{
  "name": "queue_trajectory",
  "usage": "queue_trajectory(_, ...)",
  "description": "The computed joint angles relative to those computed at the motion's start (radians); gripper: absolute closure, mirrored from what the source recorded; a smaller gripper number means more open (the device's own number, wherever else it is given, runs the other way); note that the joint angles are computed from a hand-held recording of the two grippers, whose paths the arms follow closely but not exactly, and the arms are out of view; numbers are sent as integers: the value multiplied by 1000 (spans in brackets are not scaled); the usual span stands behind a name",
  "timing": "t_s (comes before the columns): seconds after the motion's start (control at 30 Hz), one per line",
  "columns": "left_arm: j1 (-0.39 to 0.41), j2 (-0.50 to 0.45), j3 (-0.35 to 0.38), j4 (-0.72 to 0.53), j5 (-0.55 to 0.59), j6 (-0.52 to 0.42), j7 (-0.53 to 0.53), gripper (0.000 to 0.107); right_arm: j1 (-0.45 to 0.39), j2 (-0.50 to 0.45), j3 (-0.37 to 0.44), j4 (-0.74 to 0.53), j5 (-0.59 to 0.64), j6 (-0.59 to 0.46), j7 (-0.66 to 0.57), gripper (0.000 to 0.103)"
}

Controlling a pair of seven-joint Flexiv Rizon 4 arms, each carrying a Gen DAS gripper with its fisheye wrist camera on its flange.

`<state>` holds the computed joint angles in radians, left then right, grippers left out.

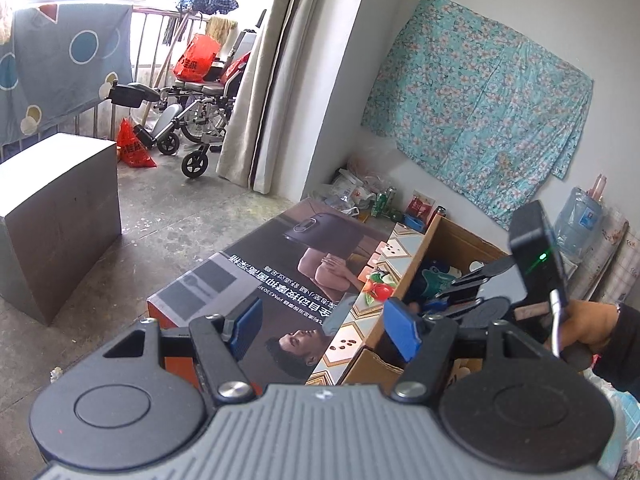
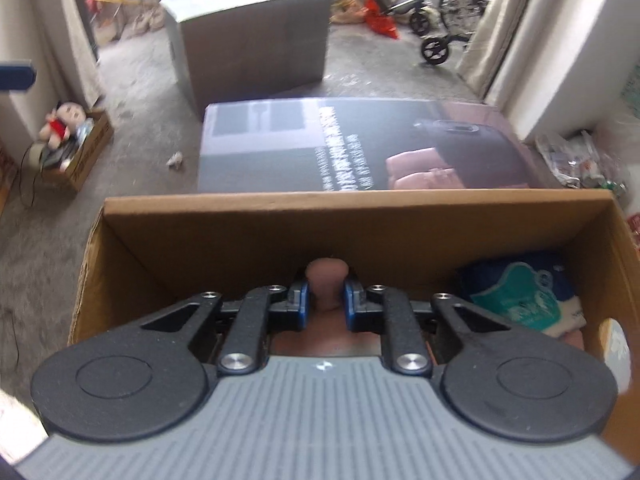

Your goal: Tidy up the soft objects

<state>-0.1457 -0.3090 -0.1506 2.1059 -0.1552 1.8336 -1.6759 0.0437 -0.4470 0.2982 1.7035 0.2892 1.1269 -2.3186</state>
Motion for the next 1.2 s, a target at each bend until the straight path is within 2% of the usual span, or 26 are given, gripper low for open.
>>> queue_trajectory(0.07,-9,0,9,0,-3,1,-1,38,-23,4,-1,-13,33,10,15,89)
queue_trajectory(0.2,22,-2,-27,2,8,-2,-6,38,-37,1,-28,-32,59,59,82,89)
queue_trajectory(0.33,26,-9,-38,-1,12,-8,-7,38,-4,-33,-89,-50,1,110,246,89)
queue_trajectory(0.5,-6,-8,-13,-4,9,-10,-2,38,-4,-68,-92,-55,-58,161,382,87)
queue_trajectory(0.6,0,-4,-23,-1,10,-11,-1,38,-6,-74,-95,-57,-92,162,464,69)
queue_trajectory(0.67,5,1,-32,2,14,-8,0,37,-45,-69,-56,-59,-77,165,465,52)
queue_trajectory(0.77,22,8,-58,9,27,1,-1,35,-84,-42,-25,-33,-44,208,477,47)
queue_trajectory(0.83,61,13,-104,16,43,4,-7,35,-113,-6,-8,-4,-16,218,489,47)
queue_trajectory(0.93,164,17,-227,29,90,12,-24,32,-178,76,33,58,78,231,483,42)
queue_trajectory(1.03,291,10,-385,38,160,18,-37,30,-240,198,58,162,215,248,433,34)
queue_trajectory(1.07,327,3,-434,38,185,20,-37,26,-266,243,65,193,271,236,399,30)
queue_trajectory(1.13,385,-15,-523,32,233,21,-26,23,-288,337,42,276,318,221,390,26)
queue_trajectory(1.2,437,-41,-617,23,273,10,-1,19,-296,437,-3,381,288,213,440,25)
